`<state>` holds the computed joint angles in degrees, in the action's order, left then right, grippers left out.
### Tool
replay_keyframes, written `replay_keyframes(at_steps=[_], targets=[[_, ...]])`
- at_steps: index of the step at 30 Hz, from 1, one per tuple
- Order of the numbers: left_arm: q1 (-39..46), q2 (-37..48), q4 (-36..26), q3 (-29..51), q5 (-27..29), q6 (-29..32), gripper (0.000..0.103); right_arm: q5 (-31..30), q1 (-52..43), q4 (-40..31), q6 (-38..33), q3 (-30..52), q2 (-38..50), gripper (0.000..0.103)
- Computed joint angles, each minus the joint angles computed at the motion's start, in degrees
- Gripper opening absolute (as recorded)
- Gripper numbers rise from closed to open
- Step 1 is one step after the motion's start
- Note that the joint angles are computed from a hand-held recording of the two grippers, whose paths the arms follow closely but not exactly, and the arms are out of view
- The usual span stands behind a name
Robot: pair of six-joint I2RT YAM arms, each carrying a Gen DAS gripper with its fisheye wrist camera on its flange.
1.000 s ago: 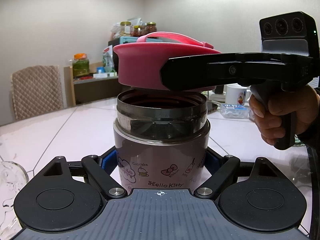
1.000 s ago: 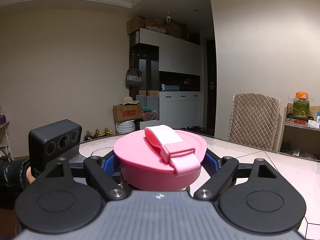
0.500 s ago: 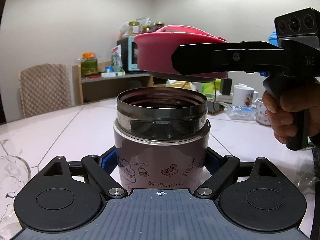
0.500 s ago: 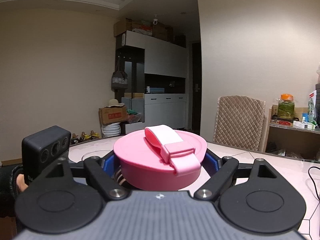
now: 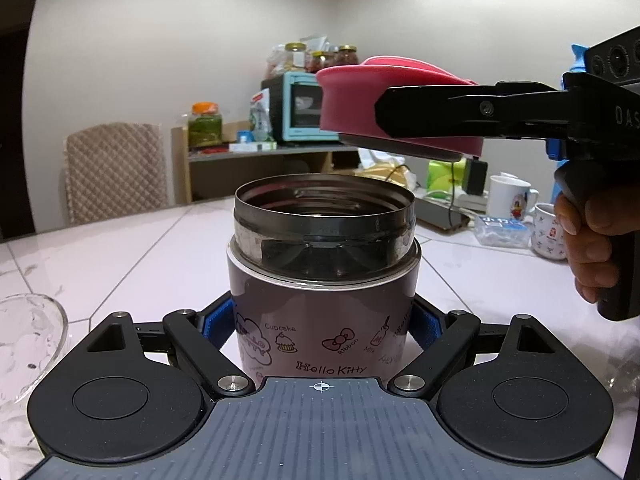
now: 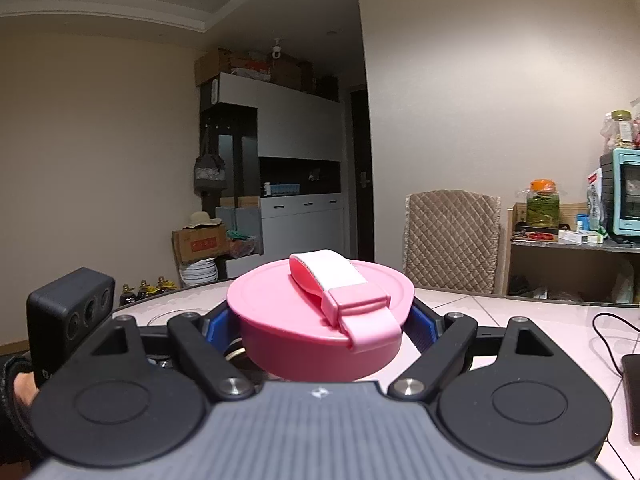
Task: Unscrew bottle cap and pour
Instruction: 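Carry the pink lid away from the jar's open rim with the right gripper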
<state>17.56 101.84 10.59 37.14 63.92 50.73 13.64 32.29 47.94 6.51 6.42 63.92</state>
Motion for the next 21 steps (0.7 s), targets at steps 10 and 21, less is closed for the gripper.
replay_keyframes(at_steps=[10, 21], targets=[[-1.60, -1.67, 8.57, -3.32, -3.09, -7.83, 0.090, 7.53, 2.68, -2.55, 1.88, -1.43, -3.89, 0.085], [-2.15, -2.37, 13.87, -5.78, -5.11, -11.95, 0.090, 16.05, 6.33, -8.11, 4.73, -2.10, -8.37, 0.085]])
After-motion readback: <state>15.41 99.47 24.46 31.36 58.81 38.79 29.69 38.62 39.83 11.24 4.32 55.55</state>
